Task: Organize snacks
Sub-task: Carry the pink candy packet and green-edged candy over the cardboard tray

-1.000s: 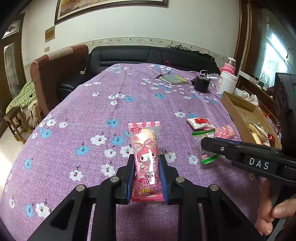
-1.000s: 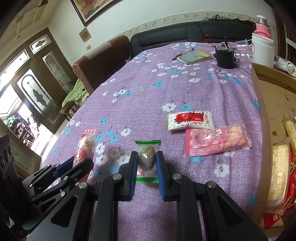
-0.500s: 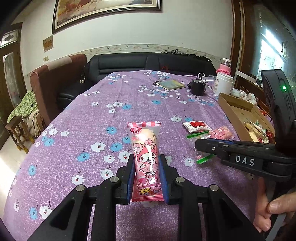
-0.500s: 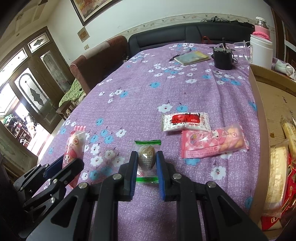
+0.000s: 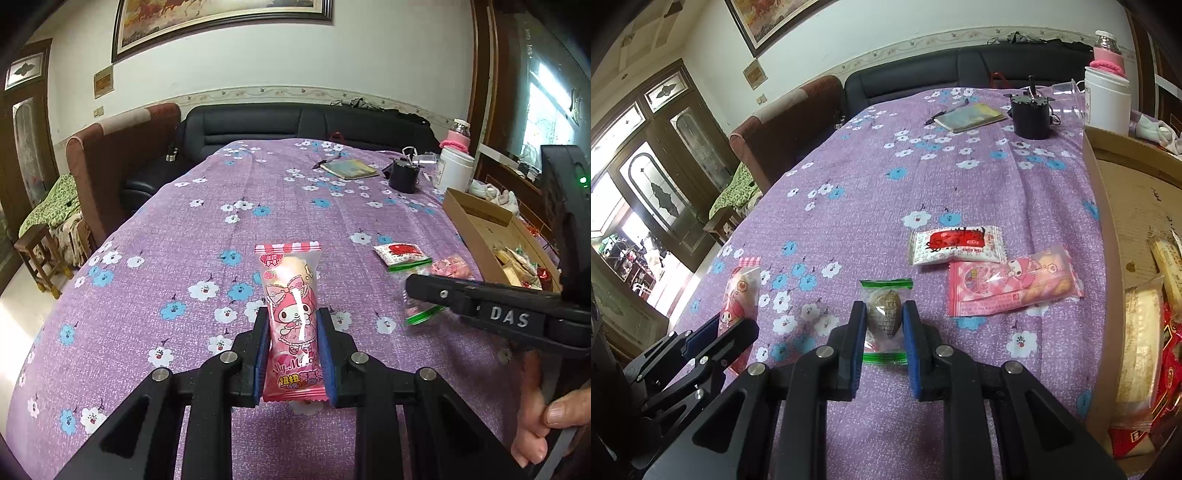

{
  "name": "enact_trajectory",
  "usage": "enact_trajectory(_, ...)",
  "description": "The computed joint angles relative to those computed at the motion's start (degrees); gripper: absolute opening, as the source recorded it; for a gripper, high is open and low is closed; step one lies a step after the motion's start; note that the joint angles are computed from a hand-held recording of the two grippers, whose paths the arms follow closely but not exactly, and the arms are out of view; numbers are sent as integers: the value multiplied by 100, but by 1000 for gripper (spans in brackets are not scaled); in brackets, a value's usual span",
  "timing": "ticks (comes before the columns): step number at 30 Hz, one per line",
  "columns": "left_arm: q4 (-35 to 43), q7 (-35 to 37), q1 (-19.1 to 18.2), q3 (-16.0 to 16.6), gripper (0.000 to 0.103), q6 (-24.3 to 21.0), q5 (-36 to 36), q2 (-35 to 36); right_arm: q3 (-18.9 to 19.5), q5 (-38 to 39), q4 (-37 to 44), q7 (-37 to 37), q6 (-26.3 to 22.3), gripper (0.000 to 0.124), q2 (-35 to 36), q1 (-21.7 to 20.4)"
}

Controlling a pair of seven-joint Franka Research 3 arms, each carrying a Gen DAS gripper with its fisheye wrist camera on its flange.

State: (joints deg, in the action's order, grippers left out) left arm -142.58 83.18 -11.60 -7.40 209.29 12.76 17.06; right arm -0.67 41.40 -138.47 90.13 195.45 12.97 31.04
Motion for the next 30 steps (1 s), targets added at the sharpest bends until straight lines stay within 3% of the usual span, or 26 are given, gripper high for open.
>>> enact_trajectory(3,-39,-35,17,-31,25,-61,14,-78,288,-234,-125,267,109,19,-107,-338)
enact_trajectory(6,24,-965,723,-473,25,-300,1131,-166,626,-731,-340,805,233,19,-316,-807)
enact_trajectory(7,28,-1080,755,-498,25,-345,1265,-214,627,-790,-417,907,304,19,-416,-835)
enact_trajectory(10,-49,-1193,680,-445,25,-284,1418,-378,135,768,-377,-302,404,19,-657,-117)
enact_trajectory(13,-162,-1244,608,-404,25,-152,1537,-513,263,1255,-575,-656,505,19,-910,-181)
enact_trajectory(20,-248,-1138,326,-378,25,-128,1495,-605,649,1086,-1176,-313,438,19,-1313,-687)
enact_trajectory(23,-270,-1054,228,-388,25,-172,1421,-638,639,565,-1386,161,432,19,-1462,-865)
enact_trajectory(30,-360,-557,-114,-355,25,-207,821,-710,776,738,-1400,-192,555,19,-1573,-1079)
